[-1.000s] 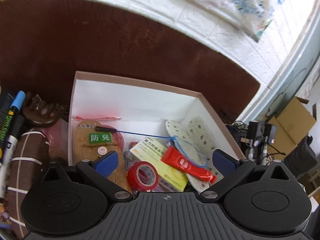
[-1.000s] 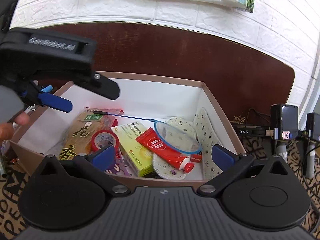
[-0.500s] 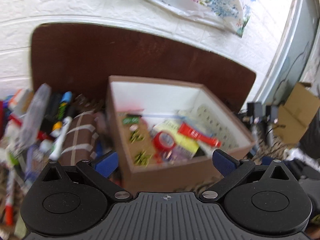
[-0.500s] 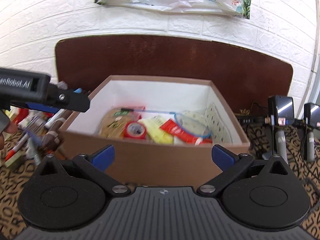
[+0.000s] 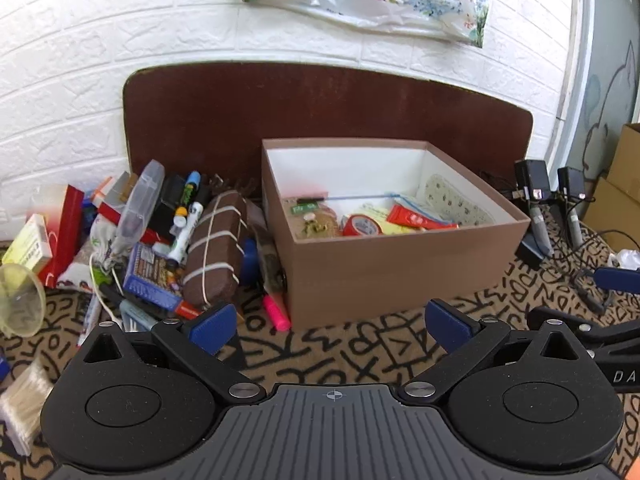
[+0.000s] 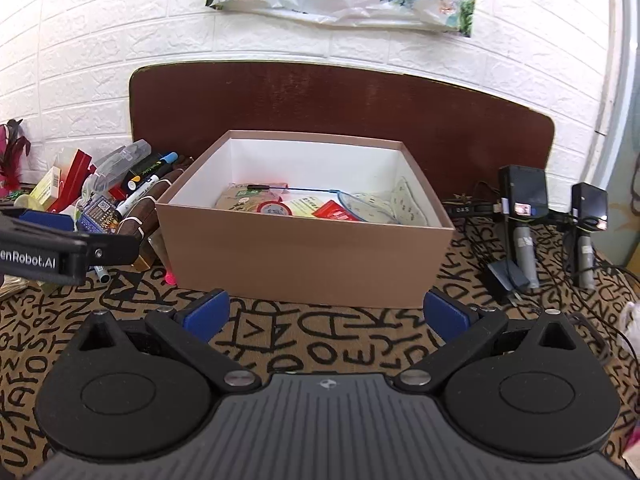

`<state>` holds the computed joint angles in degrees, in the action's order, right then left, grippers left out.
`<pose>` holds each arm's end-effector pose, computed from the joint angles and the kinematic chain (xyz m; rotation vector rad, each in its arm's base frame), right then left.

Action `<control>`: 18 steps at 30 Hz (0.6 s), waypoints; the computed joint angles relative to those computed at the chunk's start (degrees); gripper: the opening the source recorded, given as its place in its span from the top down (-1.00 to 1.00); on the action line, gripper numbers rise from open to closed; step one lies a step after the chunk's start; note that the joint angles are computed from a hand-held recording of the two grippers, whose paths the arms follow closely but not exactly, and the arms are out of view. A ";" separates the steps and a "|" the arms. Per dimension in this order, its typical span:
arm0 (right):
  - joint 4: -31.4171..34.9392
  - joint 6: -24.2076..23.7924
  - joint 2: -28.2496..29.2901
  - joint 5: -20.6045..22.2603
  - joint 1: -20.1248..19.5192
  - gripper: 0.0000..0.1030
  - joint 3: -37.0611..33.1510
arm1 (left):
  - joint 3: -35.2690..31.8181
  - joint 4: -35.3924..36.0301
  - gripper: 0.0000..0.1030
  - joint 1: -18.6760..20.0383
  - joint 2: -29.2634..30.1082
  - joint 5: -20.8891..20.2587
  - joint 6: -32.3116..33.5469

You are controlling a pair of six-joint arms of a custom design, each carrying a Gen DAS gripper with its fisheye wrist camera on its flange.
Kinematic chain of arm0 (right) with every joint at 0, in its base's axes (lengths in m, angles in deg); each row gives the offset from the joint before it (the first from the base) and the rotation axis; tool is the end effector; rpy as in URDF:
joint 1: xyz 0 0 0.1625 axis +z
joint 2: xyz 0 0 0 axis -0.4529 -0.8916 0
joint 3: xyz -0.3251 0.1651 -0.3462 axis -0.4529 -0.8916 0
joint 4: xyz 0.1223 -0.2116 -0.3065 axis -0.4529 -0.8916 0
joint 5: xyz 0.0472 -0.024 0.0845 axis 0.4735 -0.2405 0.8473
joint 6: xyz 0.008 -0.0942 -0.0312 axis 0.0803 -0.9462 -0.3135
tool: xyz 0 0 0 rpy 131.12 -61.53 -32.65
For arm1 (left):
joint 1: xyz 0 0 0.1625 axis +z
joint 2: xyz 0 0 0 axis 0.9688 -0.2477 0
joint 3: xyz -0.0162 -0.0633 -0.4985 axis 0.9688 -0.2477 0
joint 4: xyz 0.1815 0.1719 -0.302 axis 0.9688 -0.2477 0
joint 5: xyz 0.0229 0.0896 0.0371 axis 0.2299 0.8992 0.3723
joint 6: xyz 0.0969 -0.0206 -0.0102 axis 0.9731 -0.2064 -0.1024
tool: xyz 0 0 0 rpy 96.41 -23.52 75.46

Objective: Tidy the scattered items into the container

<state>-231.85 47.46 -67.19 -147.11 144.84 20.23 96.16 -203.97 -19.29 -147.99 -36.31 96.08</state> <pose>0.4051 -0.5560 0.0004 1.2511 -2.2591 0.9152 -0.0468 -0.4666 0.3182 0.1569 2.0812 -1.2521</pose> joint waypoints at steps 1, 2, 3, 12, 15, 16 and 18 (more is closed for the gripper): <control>0.00 0.17 -0.19 -0.11 0.01 -0.99 0.21 | 0.09 0.95 -1.00 -0.01 -0.18 -0.20 -1.03; 0.02 0.29 -0.38 -0.23 0.05 -0.99 0.40 | 0.22 1.46 -1.00 -0.05 -0.21 -0.30 -1.71; 0.04 0.26 -0.52 -0.35 0.09 -0.99 0.53 | 0.32 1.70 -1.00 -0.08 -0.14 -0.27 -1.92; 2.16 -0.06 -0.85 -1.50 0.35 -0.99 0.23 | 0.56 0.62 -1.00 0.24 1.45 0.12 -2.59; 2.67 -0.19 -0.69 -1.53 0.36 -0.99 -0.12 | -0.05 -0.86 -1.00 -0.06 2.99 2.83 -1.06; 2.81 -0.20 -0.66 -1.54 0.36 -0.99 -0.20 | -0.16 -0.77 -1.00 0.01 3.10 2.92 -0.91; 3.06 -0.16 -0.56 -1.60 0.36 -0.99 -0.48 | -0.35 0.83 -1.00 0.31 2.74 2.33 -1.73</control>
